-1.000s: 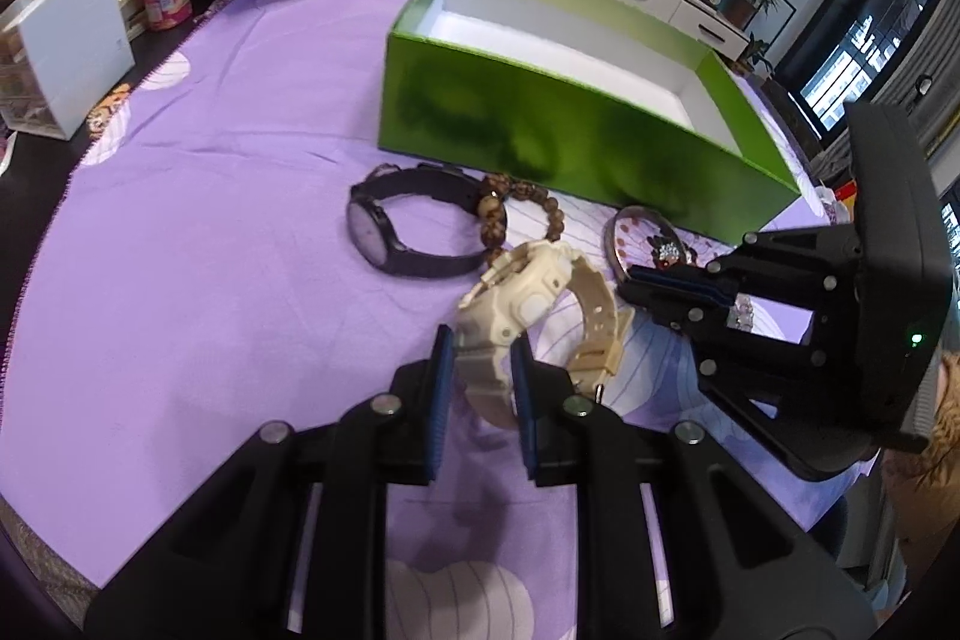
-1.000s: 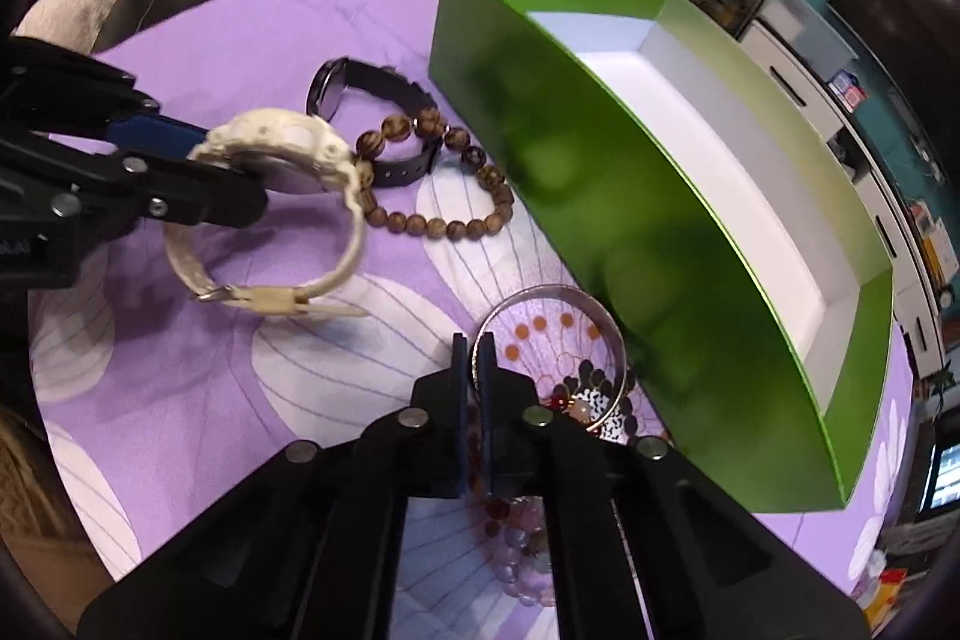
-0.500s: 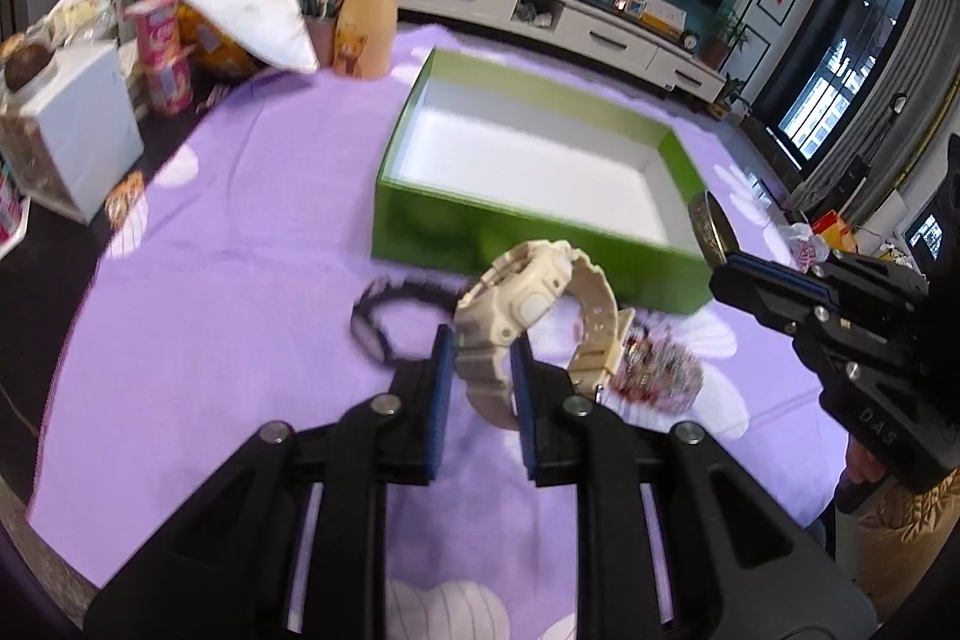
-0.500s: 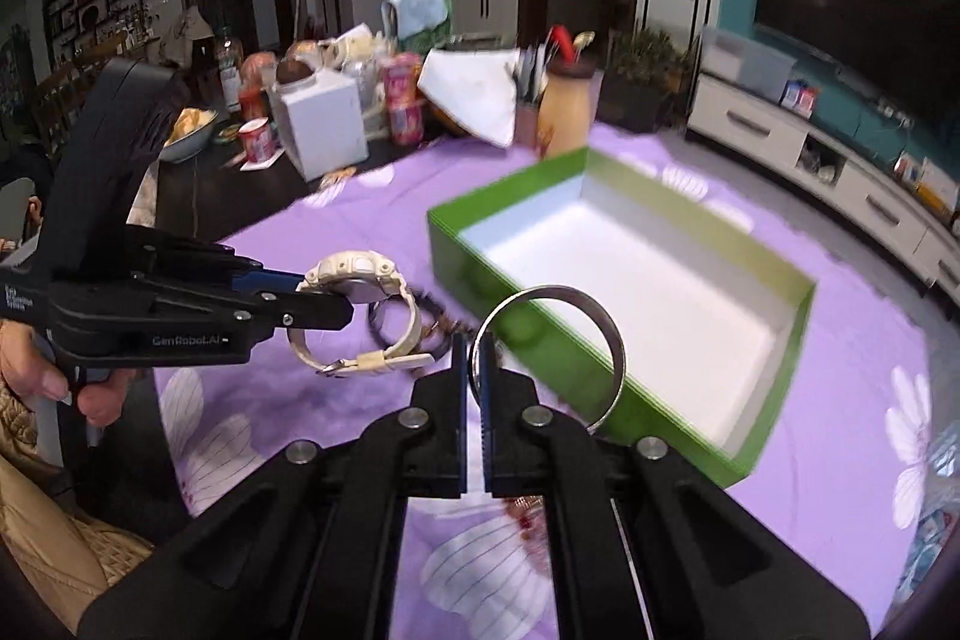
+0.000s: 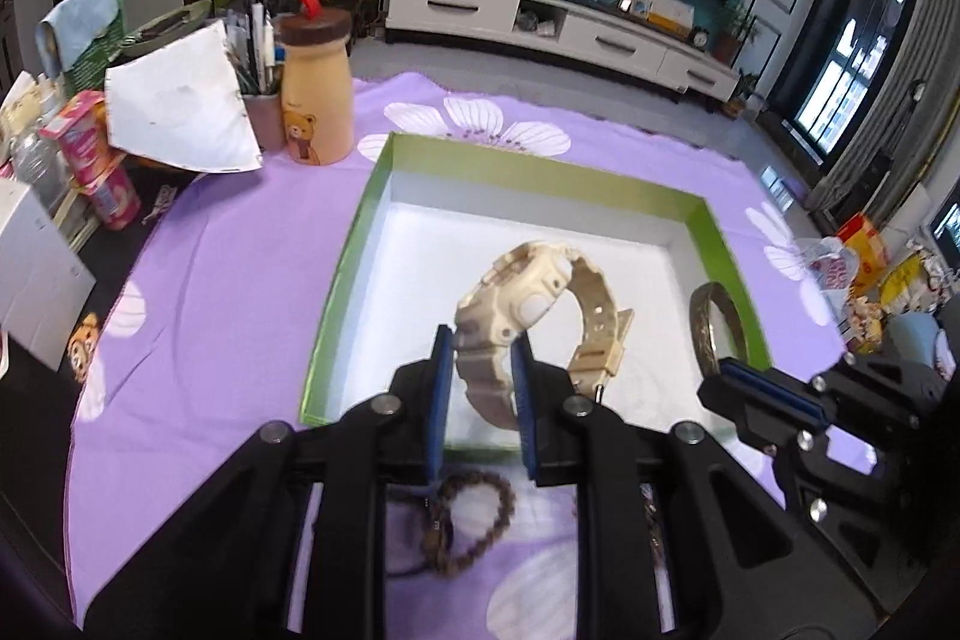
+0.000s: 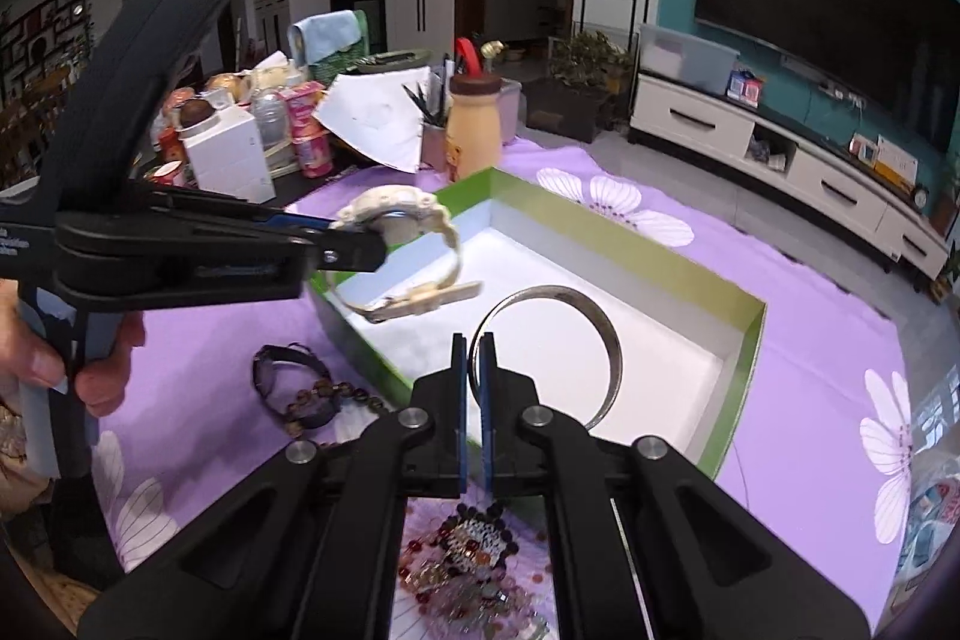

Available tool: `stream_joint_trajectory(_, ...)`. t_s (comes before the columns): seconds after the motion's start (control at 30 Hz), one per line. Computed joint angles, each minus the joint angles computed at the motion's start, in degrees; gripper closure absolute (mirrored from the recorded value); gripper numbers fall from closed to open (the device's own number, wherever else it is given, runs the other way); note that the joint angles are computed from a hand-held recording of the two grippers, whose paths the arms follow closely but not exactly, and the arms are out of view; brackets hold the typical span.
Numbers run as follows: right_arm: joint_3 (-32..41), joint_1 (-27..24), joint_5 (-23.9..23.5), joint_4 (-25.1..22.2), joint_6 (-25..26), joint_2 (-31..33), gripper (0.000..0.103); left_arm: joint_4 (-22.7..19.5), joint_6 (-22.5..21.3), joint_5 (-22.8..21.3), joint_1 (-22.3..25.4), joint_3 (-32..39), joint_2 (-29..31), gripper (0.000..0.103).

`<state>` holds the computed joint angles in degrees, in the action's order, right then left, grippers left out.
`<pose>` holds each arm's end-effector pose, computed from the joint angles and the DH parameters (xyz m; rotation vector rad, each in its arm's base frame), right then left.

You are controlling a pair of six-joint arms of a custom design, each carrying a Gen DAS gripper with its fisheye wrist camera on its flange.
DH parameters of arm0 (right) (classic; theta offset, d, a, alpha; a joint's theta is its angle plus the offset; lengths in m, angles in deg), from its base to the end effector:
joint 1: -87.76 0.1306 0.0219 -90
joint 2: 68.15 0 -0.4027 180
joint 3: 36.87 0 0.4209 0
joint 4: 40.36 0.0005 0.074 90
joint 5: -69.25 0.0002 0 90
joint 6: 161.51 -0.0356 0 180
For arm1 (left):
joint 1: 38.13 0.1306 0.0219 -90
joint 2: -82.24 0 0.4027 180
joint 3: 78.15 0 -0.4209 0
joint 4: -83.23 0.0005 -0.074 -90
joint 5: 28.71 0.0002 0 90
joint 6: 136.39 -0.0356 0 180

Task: Organize jewelry
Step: 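Carry both items into the green box and open both tools, then grasp the black watch with the left tool while the right tool grasps the brown bead bracelet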

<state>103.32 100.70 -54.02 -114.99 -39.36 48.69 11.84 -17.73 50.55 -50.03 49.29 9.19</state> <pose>0.6340 0.1652 0.5757 -1.1204 2.0602 0.5503 0.5905 -0.1182 0.5784 -0.4359 2.4005 -0.0851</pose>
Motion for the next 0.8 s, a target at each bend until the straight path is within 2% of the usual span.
stream_joint_trajectory(0.37, 9.47, 1.6, 5.77, -4.28, -3.18, 8.63, 0.1, -7.57, -0.94, 0.32, 0.97, 9.97, 10.51, 0.082)
stream_joint_trajectory(0.47, 10.69, 2.11, 8.48, -4.7, -3.43, 9.71, 0.097, -7.62, -1.31, -1.62, 0.58, 10.42, 11.32, 0.071)
stream_joint_trajectory(0.53, 10.18, 2.02, 8.72, -4.48, -4.27, 9.49, 0.082, -7.06, -1.9, -3.12, 0.09, 10.02, 10.96, 0.06)
stream_joint_trajectory(0.57, 9.3, 1.91, 8.73, -4.03, -4.9, 8.97, 0.078, -6.47, -2.14, -3.49, -0.12, 9.56, 10.58, 0.056)
stream_joint_trajectory(0.6, 8.31, 1.75, 8.68, -3.37, -5.34, 8.4, 0.071, -6.06, -2.25, -3.64, -0.23, 9.41, 10.39, 0.048)
stream_joint_trajectory(0.63, 7.13, 1.53, 8.36, -2.44, -5.92, 7.68, 0.067, -5.01, -2.36, -3.77, -0.34, 8.4, 9.54, 0.045)
stream_joint_trajectory(0.67, 6.96, 1.37, 8.2, -2.2, -6.27, 7.54, 0.067, -4.49, -2.43, -3.76, -0.38, 8.03, 9.06, 0.044)
stream_joint_trajectory(0.73, 5.28, 0.86, 7.84, -0.82, -7.2, 6.2, 0.067, -2.97, -2.26, -3.86, -0.6, 6.54, 7.46, 0.031)
stream_joint_trajectory(0.8, 3.65, 0.33, 6.96, 0.56, -7.86, 4.74, 0.067, -1.27, -2.17, -4.28, -0.92, 4.88, 5.62, 0.026)
